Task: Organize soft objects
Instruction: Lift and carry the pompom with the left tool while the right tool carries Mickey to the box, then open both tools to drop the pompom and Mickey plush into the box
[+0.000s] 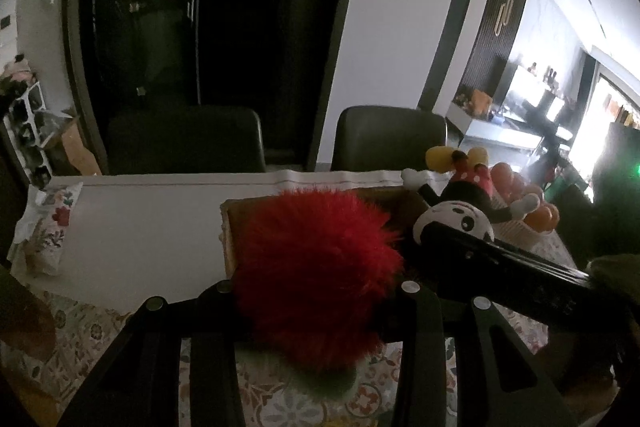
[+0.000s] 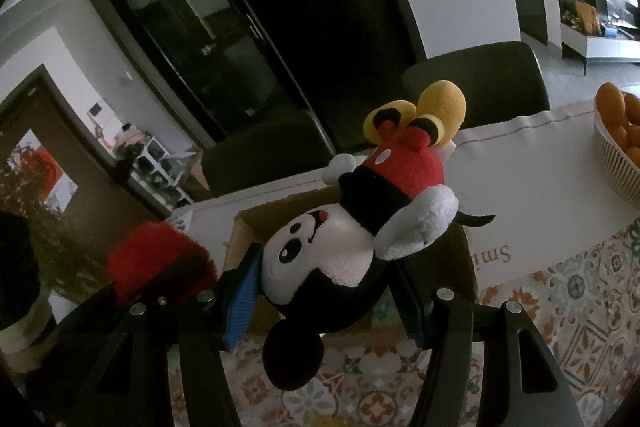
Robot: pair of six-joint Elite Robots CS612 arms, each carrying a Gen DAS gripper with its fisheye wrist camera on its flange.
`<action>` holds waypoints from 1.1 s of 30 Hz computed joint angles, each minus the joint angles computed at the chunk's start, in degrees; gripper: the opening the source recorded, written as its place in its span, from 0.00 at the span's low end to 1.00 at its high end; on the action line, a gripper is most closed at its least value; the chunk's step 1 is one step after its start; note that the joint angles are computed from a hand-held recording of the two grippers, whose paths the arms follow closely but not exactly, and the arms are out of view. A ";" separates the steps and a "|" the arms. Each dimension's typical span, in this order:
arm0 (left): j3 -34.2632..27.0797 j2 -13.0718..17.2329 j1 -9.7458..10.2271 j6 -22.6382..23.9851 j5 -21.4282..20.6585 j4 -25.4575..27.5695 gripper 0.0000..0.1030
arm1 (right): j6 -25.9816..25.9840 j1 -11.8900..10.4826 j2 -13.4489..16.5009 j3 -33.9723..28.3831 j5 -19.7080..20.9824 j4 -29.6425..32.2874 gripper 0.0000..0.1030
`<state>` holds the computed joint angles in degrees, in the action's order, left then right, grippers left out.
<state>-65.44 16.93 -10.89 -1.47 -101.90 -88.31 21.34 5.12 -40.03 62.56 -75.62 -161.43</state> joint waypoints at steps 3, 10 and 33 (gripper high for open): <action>1.80 -0.57 -0.06 0.47 0.19 -0.15 0.41 | 0.09 0.23 0.71 -1.29 -0.40 1.40 0.60; 4.31 -1.31 -0.31 1.18 3.60 -1.44 0.70 | 1.58 0.36 1.79 -3.25 -1.90 3.27 0.60; -0.79 0.42 0.43 -1.49 14.07 1.70 0.84 | 2.52 1.82 3.38 -6.72 -3.63 8.72 0.86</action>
<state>-66.23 17.35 -10.46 -2.97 -87.83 -86.62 23.86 6.94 -36.66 55.85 -79.25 -152.71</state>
